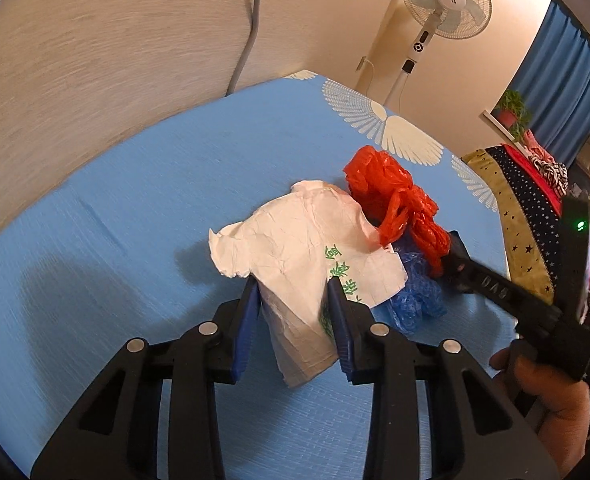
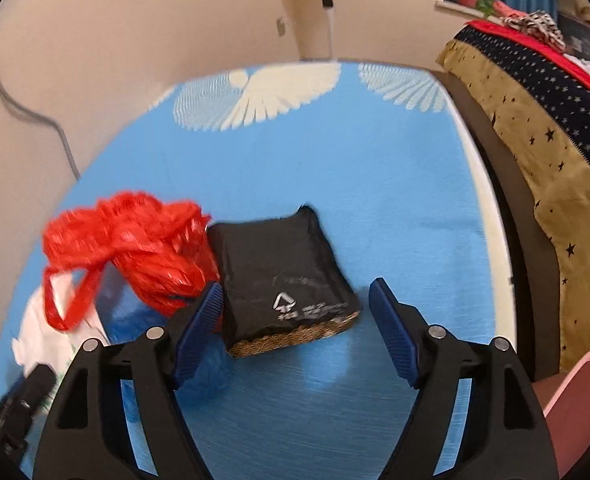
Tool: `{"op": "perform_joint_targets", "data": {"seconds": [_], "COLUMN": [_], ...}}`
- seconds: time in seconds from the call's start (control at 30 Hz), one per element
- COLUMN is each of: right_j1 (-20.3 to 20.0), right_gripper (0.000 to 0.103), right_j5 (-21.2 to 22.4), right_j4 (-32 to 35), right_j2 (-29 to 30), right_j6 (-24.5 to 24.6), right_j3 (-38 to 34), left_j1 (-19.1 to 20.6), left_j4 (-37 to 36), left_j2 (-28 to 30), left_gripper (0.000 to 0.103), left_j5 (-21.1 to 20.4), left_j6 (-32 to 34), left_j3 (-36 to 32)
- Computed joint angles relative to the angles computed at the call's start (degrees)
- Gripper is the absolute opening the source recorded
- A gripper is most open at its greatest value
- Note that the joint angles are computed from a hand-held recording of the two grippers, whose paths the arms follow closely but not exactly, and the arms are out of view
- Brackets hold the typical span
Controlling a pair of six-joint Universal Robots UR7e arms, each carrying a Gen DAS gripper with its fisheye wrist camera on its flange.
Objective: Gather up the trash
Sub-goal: 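Lift the black package and white tissue pack off the mattress with both grippers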
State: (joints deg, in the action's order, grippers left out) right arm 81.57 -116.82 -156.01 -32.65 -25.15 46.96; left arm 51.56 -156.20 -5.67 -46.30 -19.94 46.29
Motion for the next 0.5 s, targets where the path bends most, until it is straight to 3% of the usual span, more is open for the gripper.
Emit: {"op": "perform_joint_targets", "data": {"seconds": [0.27, 0.5], "right_j1": [-0.5, -0.7], "right_gripper": [0.058, 0.054], "right_j5": [2.2, 2.5], "right_j4": [-3.5, -8.3], "right_j2": [-3.0, -6.5], "right_j6": [0.9, 2.6], "right_j3": [5.6, 11.9], "left_j1": [0.0, -0.1], "left_j4": [-0.8, -2.1], "left_j2": [-0.4, -0.9], "left_gripper": [0.034, 0.034], "left_j5": [-1.1, -1.4], "left_j6": [0.5, 0.8], "left_j3": [0.5, 1.8]}}
